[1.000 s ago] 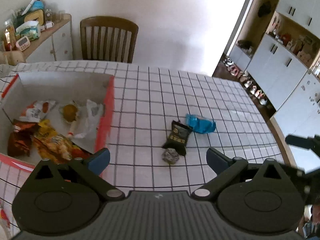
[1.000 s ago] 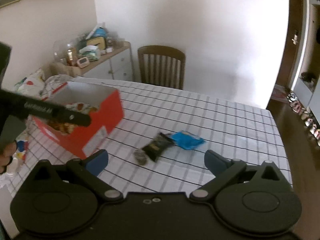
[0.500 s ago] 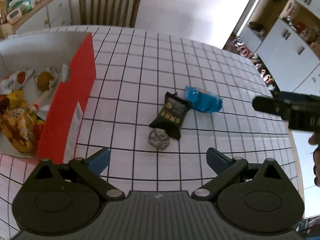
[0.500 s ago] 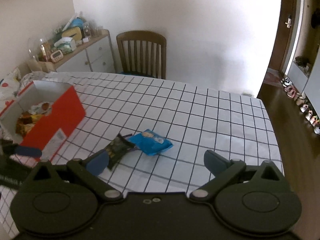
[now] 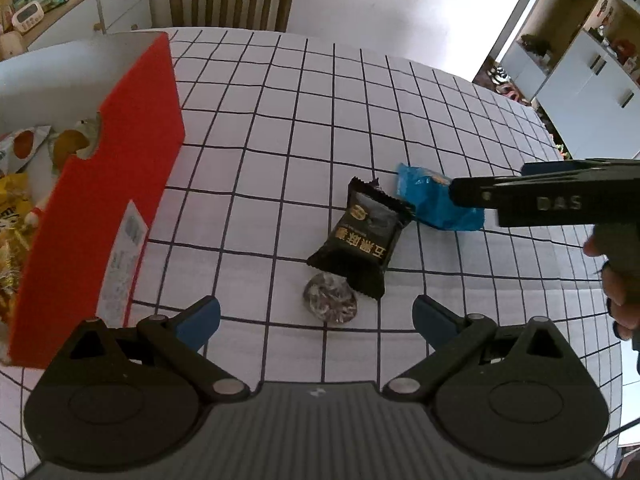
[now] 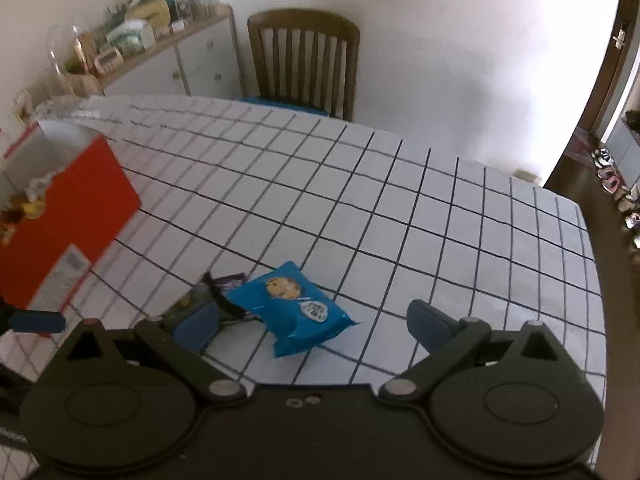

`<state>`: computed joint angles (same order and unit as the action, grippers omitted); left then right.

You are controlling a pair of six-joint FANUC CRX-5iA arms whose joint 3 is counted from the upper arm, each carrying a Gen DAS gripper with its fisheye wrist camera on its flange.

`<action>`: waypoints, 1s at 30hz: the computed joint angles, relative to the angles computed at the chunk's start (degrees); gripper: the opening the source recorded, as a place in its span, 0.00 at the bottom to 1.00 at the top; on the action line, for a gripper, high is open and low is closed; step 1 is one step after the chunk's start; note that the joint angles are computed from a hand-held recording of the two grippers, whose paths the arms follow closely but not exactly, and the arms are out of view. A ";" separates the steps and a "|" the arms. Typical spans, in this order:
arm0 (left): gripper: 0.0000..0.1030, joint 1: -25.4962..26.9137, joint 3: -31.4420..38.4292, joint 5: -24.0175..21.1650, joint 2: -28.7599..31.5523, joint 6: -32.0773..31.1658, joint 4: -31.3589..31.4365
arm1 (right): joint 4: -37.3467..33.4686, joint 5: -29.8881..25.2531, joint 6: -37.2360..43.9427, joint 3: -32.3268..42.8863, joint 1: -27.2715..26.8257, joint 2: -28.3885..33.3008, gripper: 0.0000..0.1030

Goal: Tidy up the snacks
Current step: 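Move both tools back over the blue bag and candies on the table, then grasp the clear-wrapped candy with the left tool while the right tool grasps the blue cookie bag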

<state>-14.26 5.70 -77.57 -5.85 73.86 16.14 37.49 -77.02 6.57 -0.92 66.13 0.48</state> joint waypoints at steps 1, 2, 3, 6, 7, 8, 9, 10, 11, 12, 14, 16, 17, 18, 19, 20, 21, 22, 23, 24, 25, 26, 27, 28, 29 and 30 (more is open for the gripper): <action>1.00 -0.34 0.12 0.14 0.24 0.13 -0.43 | -0.51 0.29 0.50 0.02 -0.55 0.27 0.97; 1.00 -0.59 0.15 0.29 0.47 0.16 -0.65 | -1.01 0.51 0.96 0.00 -1.05 0.51 0.96; 1.00 -0.79 0.09 0.53 0.66 0.26 -0.82 | -1.55 0.81 1.41 -0.11 -1.58 0.63 0.96; 0.99 -0.96 -0.03 0.79 1.30 0.67 -0.83 | -2.33 2.15 1.22 -0.99 -2.68 0.61 0.92; 0.99 -0.88 -0.35 1.24 1.29 0.96 -0.71 | -2.59 2.99 1.08 -1.48 -3.10 0.43 0.91; 0.99 -0.74 -0.78 1.76 1.21 0.99 -0.45 | -2.71 3.55 0.67 -1.91 -3.35 0.31 0.90; 0.99 -0.64 -1.10 2.16 1.12 0.93 -0.27 | -2.85 4.01 0.42 -2.16 -3.56 0.32 0.90; 0.97 -0.64 -1.31 2.55 1.08 0.91 -0.34 | -2.98 4.54 0.14 -2.52 -3.72 0.23 0.88; 0.95 -0.64 -1.47 2.80 1.06 0.80 -0.34 | -3.12 4.94 -0.06 -2.72 -3.88 0.23 0.87; 0.90 -0.55 -1.63 2.88 1.11 0.53 -0.06 | -3.22 5.38 -0.30 -2.95 -4.03 0.25 0.86; 0.83 -0.53 -1.70 2.67 1.33 0.38 0.18 | -3.02 6.71 -1.21 -3.83 -4.11 -0.05 0.85; 0.69 -0.54 -1.96 2.51 1.43 0.19 0.58 | -2.56 7.83 -2.02 -4.56 -4.13 -0.37 0.83; 0.67 -0.60 -2.05 2.38 1.45 0.25 0.65 | -2.43 8.42 -2.47 -4.90 -4.12 -0.54 0.81; 0.63 -0.75 -2.27 2.82 1.18 0.34 0.40 | -2.58 8.87 -2.57 -5.00 -4.19 -0.69 0.79; 0.58 -0.61 -2.58 3.01 1.01 0.18 0.88 | -2.60 9.44 -2.84 -5.27 -4.19 -0.86 0.77; 0.56 -0.58 -2.68 3.10 0.97 0.20 1.07 | -2.50 9.85 -3.16 -5.44 -4.15 -0.96 0.74; 0.50 -0.57 -2.72 3.17 0.97 0.34 1.13 | -2.38 10.23 -3.47 -5.56 -4.09 -0.96 0.71; 0.44 -0.48 -2.75 3.10 0.92 0.46 1.23 | -2.21 10.56 -3.79 -5.76 -3.99 -1.08 0.70; 0.41 -0.43 -2.69 2.97 0.96 0.61 1.34 | -2.00 10.84 -4.16 -5.97 -3.84 -1.20 0.66; 0.37 -0.30 -2.74 2.82 0.97 0.60 1.71 | -1.79 11.06 -4.47 -6.15 -3.68 -1.31 0.62; 0.34 -0.26 -2.77 2.73 0.97 0.57 1.87 | -1.38 10.90 -4.85 -6.20 -3.45 -1.26 0.61; 0.33 -0.26 -2.79 2.71 0.88 0.53 1.84 | -0.99 10.67 -5.18 -6.24 -3.24 -1.18 0.60; 0.32 -0.32 -2.71 2.59 0.80 0.58 1.66 | -0.53 10.60 -5.71 -6.38 -3.03 -1.14 0.57; 0.32 -0.19 -2.69 2.23 0.77 0.52 1.92 | -0.25 10.76 -6.27 -6.66 -2.93 -1.26 0.55; 0.32 0.06 -2.85 1.96 0.70 0.33 2.42 | 0.04 10.77 -7.12 -6.89 -2.73 -1.37 0.53; 0.32 0.15 -2.99 1.90 0.52 0.22 2.49 | 0.36 10.72 -8.03 -7.20 -2.47 -1.51 0.49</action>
<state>-14.11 2.71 -75.67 -5.33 74.08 18.63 37.86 -66.30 -1.46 -8.12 63.66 -1.03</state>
